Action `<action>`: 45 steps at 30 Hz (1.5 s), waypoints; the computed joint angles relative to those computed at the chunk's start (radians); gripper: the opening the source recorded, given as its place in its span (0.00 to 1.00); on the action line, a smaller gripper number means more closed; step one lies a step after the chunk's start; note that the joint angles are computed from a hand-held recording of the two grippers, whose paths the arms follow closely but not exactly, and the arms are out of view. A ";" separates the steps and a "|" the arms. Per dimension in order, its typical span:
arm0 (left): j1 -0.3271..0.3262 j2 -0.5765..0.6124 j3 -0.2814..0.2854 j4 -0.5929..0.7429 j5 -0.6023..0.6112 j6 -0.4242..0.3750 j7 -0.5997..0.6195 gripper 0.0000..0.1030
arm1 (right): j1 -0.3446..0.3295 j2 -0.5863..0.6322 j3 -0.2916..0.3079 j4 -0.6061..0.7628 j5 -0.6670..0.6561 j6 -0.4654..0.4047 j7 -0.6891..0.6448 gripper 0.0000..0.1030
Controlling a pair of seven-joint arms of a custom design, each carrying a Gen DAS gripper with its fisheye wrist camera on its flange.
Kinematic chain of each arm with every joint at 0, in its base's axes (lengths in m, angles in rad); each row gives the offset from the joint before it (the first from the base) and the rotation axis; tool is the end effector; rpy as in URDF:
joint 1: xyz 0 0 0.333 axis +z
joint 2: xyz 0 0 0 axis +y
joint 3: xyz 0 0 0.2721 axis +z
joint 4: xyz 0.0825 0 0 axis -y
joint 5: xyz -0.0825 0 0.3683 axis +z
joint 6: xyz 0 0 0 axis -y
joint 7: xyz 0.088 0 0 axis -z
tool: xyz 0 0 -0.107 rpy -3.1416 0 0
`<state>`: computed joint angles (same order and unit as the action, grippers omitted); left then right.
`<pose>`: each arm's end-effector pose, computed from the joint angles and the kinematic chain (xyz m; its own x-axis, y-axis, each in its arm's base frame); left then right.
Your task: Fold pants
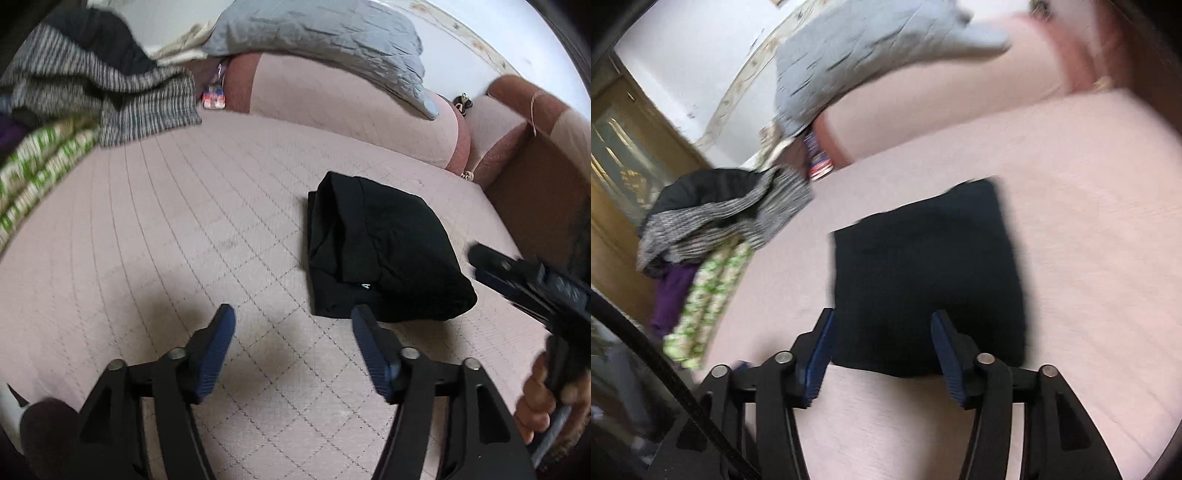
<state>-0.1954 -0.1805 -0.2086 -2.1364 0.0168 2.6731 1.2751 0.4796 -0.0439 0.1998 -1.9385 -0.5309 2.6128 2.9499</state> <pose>0.4961 -0.2186 0.5286 -0.1798 -0.9737 0.1399 -0.7666 0.0495 -0.6403 0.4445 0.3756 0.5433 -0.1475 -0.8867 -0.4381 -0.7058 0.4047 -0.5815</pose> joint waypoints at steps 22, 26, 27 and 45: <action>-0.035 -0.050 -0.054 -0.025 0.171 -0.041 -0.092 0.76 | 0.012 -0.158 0.117 -0.113 -0.122 -0.398 0.201 0.66; -0.037 -0.049 -0.050 -0.028 0.161 -0.049 -0.087 0.76 | 0.027 -0.141 0.109 -0.097 -0.117 -0.416 0.190 0.66; -0.039 -0.049 -0.048 -0.029 0.155 -0.050 -0.082 0.76 | 0.030 -0.141 0.106 -0.097 -0.115 -0.414 0.189 0.66; -0.052 0.005 -0.048 0.008 0.128 -0.121 -0.056 0.76 | 0.030 -0.155 0.089 -0.145 -0.098 -0.386 0.204 0.67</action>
<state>-0.2471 -0.1754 -0.2561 -2.1289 0.1449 2.5526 1.2188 0.5093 -0.1991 0.2891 -2.0840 -0.6290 2.2267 3.1537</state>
